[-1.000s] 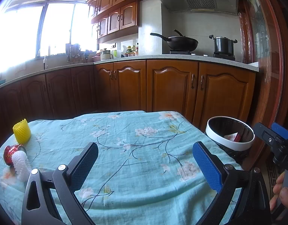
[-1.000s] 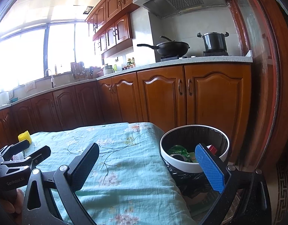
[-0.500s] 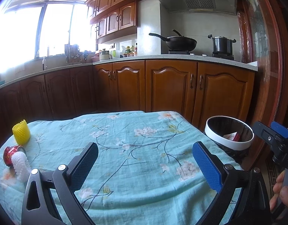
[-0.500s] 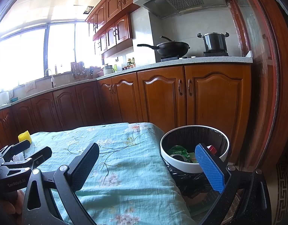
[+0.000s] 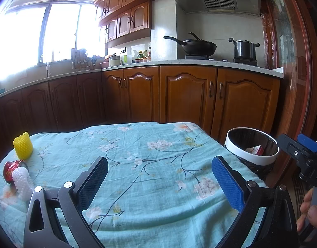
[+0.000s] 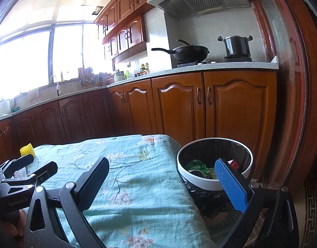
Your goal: Collect trash
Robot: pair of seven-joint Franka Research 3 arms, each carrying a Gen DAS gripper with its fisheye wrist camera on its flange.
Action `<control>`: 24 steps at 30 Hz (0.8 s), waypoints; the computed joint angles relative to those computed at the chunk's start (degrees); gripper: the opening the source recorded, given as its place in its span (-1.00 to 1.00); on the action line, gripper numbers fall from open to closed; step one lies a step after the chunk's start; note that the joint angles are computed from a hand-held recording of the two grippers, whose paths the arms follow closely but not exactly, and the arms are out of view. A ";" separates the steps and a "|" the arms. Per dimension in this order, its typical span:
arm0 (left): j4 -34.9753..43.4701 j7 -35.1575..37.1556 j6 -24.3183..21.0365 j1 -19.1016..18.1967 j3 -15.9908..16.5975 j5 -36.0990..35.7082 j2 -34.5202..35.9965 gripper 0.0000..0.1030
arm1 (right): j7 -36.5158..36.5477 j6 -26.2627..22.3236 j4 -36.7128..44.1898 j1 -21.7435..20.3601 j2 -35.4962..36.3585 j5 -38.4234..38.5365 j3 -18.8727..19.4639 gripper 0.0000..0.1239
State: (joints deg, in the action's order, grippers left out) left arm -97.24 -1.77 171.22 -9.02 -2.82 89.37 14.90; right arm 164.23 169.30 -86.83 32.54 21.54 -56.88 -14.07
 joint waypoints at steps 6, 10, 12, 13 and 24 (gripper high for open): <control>0.04 0.26 0.32 0.07 0.06 -0.29 0.08 0.96 | -0.06 -0.10 0.06 0.10 0.02 0.13 -0.04 0.66; 0.11 0.46 0.49 0.05 0.17 -0.47 0.16 0.96 | -0.19 -0.11 0.05 0.05 0.03 0.25 0.02 0.66; 0.08 0.49 0.35 -0.02 0.18 -0.51 0.13 0.97 | -0.46 -0.06 0.10 -0.04 0.12 0.56 0.16 0.66; 0.08 0.49 0.36 -0.03 0.19 -0.51 0.13 0.97 | -0.73 0.01 0.19 -0.11 0.25 0.83 0.25 0.66; 0.31 4.19 2.69 0.35 1.00 -4.72 0.96 0.98 | -2.59 0.27 0.62 0.35 1.01 3.27 -0.24 0.66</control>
